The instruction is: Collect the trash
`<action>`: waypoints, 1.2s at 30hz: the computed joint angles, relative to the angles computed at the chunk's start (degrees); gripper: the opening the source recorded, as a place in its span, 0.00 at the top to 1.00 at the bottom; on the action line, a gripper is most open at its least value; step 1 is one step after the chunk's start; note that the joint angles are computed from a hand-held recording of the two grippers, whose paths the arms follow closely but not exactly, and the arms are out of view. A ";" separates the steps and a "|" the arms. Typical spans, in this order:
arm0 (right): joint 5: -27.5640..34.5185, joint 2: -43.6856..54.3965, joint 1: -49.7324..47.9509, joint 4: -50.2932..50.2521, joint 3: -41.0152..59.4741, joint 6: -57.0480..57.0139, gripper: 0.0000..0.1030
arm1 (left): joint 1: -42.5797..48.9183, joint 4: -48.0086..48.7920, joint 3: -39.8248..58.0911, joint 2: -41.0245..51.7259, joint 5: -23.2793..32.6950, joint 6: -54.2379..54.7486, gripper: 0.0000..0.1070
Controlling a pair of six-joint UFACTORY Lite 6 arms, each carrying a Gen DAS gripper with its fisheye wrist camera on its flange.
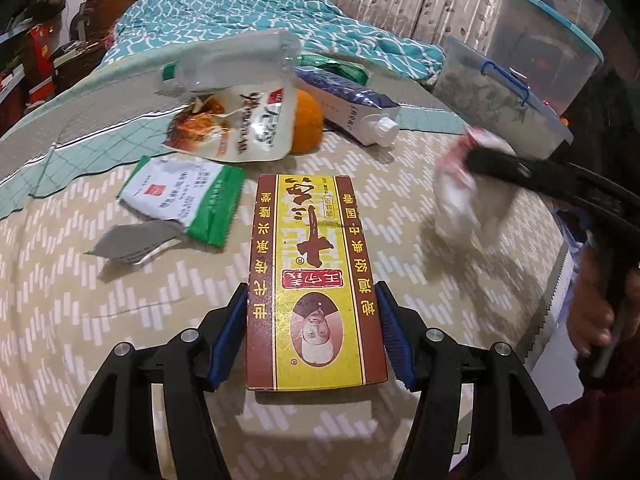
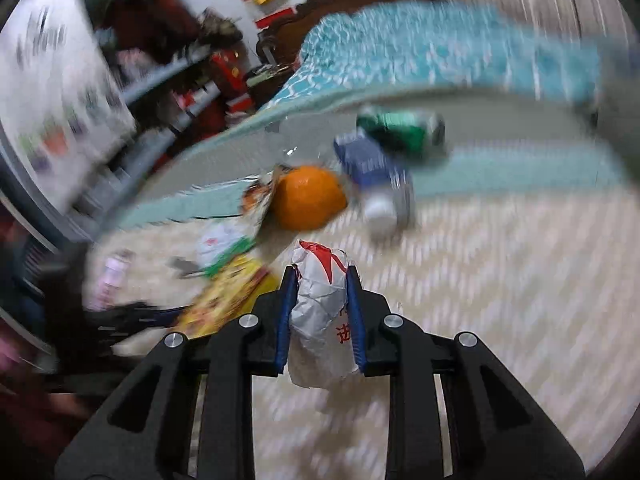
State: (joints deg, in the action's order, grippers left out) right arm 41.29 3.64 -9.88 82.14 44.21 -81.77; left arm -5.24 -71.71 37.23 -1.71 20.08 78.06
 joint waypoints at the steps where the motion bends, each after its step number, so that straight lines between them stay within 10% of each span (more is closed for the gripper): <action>1: 3.72 1.98 -3.45 -0.32 -0.36 0.60 0.72 | -0.53 -0.06 0.24 0.31 -0.17 -0.03 0.45; 6: -1.29 1.51 -6.70 3.60 -4.01 -3.87 0.62 | -3.19 0.83 3.03 3.24 -1.87 -2.26 0.42; 9: -9.57 -2.73 -5.32 12.37 -7.65 -11.09 0.28 | -3.80 1.69 3.37 3.58 -2.47 -3.71 0.38; 36: -7.09 -16.96 -10.94 16.94 -19.31 -26.24 0.09 | -8.05 13.02 7.99 7.30 -4.54 -17.81 0.19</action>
State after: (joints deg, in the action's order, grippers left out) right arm 34.19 -13.32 -20.82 99.09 24.90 -108.01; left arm -13.29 -58.69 45.22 5.59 15.53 60.24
